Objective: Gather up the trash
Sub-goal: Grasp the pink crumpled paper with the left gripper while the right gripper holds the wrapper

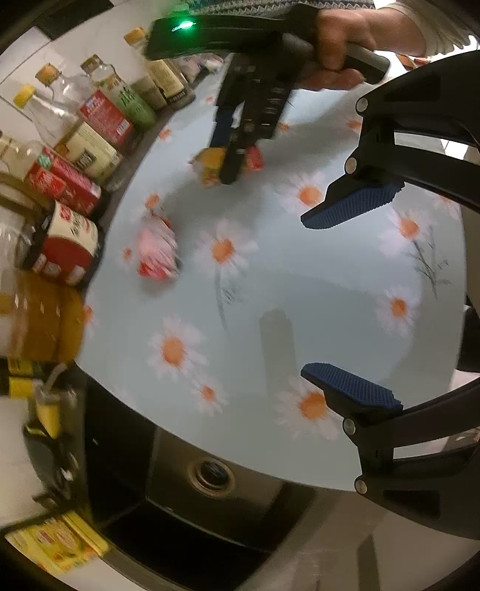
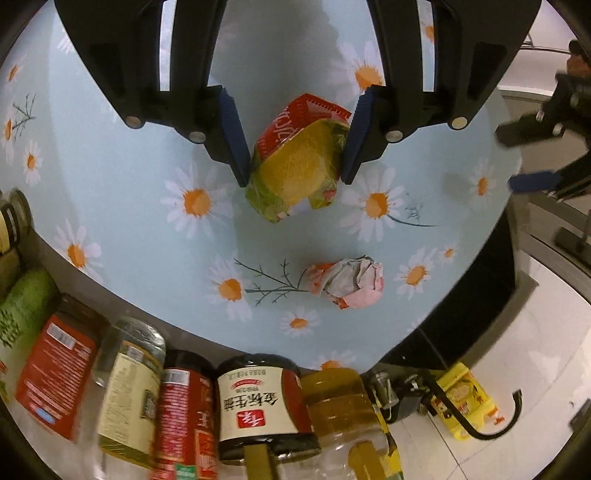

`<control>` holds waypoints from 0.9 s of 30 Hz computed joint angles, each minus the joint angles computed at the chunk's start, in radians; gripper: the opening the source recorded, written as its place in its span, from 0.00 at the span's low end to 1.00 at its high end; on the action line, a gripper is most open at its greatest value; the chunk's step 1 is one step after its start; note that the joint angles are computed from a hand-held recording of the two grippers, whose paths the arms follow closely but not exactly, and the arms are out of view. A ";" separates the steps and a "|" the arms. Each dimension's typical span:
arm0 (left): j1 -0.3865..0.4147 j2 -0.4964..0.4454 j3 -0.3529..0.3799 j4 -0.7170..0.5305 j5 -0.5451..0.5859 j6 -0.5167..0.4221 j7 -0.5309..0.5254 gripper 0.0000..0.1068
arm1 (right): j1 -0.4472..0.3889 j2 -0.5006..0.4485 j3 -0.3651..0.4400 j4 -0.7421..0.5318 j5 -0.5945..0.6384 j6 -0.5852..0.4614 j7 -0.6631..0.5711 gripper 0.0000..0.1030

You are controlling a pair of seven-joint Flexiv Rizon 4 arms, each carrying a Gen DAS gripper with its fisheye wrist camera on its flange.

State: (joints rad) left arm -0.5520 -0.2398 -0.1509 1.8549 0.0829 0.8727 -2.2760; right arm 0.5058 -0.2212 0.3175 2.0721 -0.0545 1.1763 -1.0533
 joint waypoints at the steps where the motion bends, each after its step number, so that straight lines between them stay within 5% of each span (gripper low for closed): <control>1: -0.001 -0.010 -0.002 -0.017 0.007 -0.004 0.006 0.68 | -0.008 0.011 0.009 0.008 0.018 0.002 -0.014 0.49; 12: -0.048 -0.187 0.036 -0.279 0.091 -0.098 0.050 0.71 | -0.060 0.136 0.060 0.093 0.321 0.082 -0.255 0.49; 27: -0.073 -0.380 0.081 -0.545 0.074 -0.251 0.137 0.74 | -0.077 0.159 0.011 0.096 0.515 0.066 -0.421 0.49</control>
